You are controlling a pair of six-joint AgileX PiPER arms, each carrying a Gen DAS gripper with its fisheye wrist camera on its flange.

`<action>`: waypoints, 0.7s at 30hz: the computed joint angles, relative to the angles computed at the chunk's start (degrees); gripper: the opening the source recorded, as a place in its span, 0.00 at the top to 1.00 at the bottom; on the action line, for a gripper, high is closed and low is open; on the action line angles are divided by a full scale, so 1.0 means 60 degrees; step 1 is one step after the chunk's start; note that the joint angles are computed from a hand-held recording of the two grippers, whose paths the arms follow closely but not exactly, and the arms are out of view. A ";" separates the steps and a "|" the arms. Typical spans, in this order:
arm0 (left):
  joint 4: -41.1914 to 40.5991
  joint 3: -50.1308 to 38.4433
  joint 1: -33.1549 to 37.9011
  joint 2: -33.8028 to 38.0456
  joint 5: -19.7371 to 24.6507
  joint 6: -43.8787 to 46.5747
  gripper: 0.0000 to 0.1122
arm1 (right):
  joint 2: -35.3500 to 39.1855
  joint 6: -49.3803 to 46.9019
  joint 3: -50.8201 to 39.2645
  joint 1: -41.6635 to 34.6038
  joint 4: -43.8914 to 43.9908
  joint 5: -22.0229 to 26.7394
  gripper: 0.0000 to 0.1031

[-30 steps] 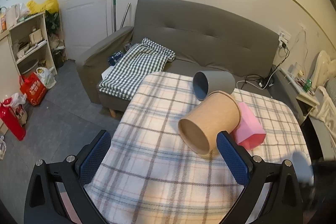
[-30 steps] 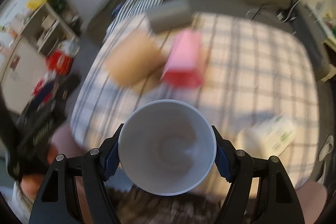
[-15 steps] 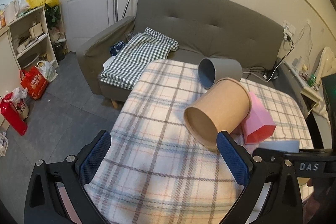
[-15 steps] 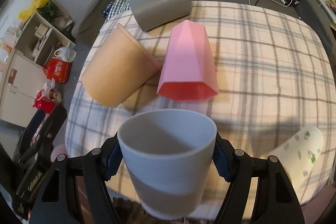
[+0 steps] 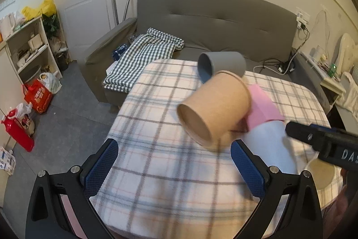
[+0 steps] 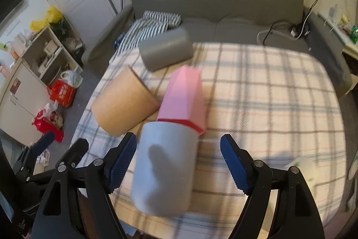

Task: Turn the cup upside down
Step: 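Bring the white cup to the left gripper while the left gripper closes on it and right opens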

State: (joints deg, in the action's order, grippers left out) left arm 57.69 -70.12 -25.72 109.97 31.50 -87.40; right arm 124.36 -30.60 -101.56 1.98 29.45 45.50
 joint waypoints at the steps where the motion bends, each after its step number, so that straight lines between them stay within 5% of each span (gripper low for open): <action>1: -0.0060 -0.0058 -0.0108 -0.0005 0.0067 0.0064 0.08 | -0.0244 -0.0274 0.0318 -0.0116 0.0144 -0.0293 0.24; 6: -0.0284 -0.0442 -0.0815 -0.0010 0.0362 0.0084 0.08 | -0.1114 -0.1530 0.1563 -0.0766 0.0914 -0.1323 0.19; 21: -0.1615 -0.1952 -0.1812 0.1099 0.0562 0.1083 0.08 | -0.1333 -0.3182 0.2405 -0.1972 0.1961 -0.2363 0.00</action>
